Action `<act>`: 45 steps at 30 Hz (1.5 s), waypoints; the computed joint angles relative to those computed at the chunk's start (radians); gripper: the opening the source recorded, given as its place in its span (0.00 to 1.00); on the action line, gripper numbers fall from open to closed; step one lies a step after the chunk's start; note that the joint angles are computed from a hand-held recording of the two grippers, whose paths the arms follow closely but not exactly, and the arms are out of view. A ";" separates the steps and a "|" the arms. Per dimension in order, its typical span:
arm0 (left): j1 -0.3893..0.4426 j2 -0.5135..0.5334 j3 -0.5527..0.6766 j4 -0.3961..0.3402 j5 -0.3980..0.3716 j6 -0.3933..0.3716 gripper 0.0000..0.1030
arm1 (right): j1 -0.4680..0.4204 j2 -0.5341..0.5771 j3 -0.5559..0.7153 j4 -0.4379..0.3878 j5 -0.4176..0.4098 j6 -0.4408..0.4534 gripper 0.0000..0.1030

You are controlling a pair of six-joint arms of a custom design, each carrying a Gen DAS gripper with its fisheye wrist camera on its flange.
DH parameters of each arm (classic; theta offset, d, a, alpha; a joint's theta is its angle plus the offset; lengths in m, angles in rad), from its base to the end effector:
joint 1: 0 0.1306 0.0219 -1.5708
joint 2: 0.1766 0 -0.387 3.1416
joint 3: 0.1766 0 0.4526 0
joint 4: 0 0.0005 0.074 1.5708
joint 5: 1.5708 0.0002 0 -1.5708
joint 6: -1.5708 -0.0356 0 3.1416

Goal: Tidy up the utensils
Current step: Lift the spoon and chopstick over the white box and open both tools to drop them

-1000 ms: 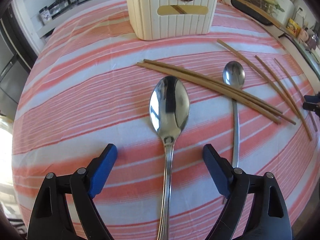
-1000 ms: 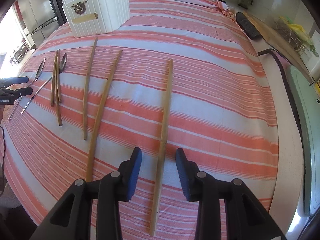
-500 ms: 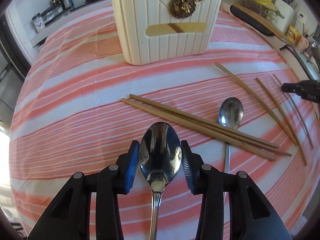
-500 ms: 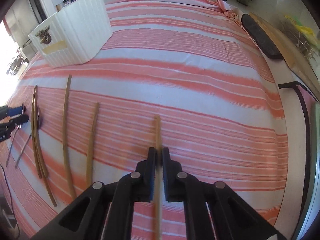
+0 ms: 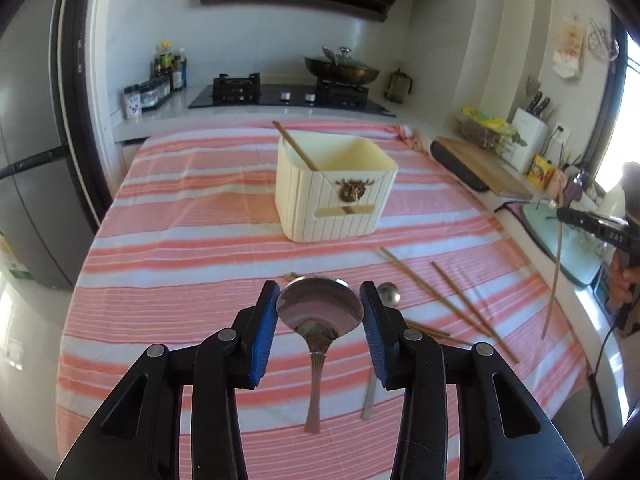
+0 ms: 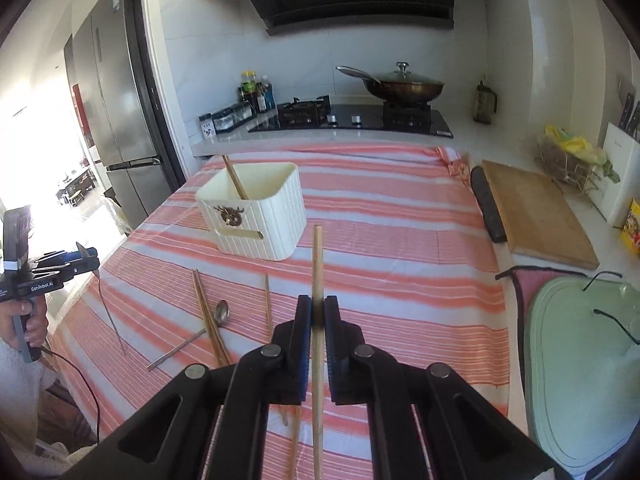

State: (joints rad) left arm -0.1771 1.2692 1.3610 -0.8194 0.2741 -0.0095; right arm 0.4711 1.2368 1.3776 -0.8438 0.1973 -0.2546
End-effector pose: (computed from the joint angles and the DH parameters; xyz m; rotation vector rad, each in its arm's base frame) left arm 0.4954 -0.0990 0.4839 0.3549 2.2703 -0.4013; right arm 0.4421 0.2168 0.5058 -0.1411 2.2582 0.1626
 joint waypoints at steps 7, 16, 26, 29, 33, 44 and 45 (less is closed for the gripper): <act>0.012 0.007 0.023 0.009 0.003 0.031 0.40 | 0.017 -0.004 0.004 0.095 0.000 0.011 0.07; 0.015 0.083 0.202 -0.016 0.062 0.051 0.40 | 0.000 0.120 0.144 0.160 -0.065 0.063 0.07; -0.018 0.305 0.530 0.173 -0.030 0.199 0.40 | -0.014 0.412 0.514 0.347 -0.075 0.131 0.07; -0.029 0.387 0.595 0.208 -0.090 0.217 0.40 | -0.018 0.494 0.594 0.436 -0.068 0.126 0.06; -0.037 0.508 0.695 0.144 -0.125 0.237 0.40 | -0.025 0.610 0.691 0.468 -0.061 0.136 0.06; -0.052 0.771 0.934 -0.224 -0.154 0.202 0.41 | -0.056 0.873 0.969 0.010 -0.160 0.078 0.08; -0.054 0.761 0.912 -0.205 -0.160 0.203 0.42 | -0.058 0.879 0.977 -0.012 -0.162 0.068 0.08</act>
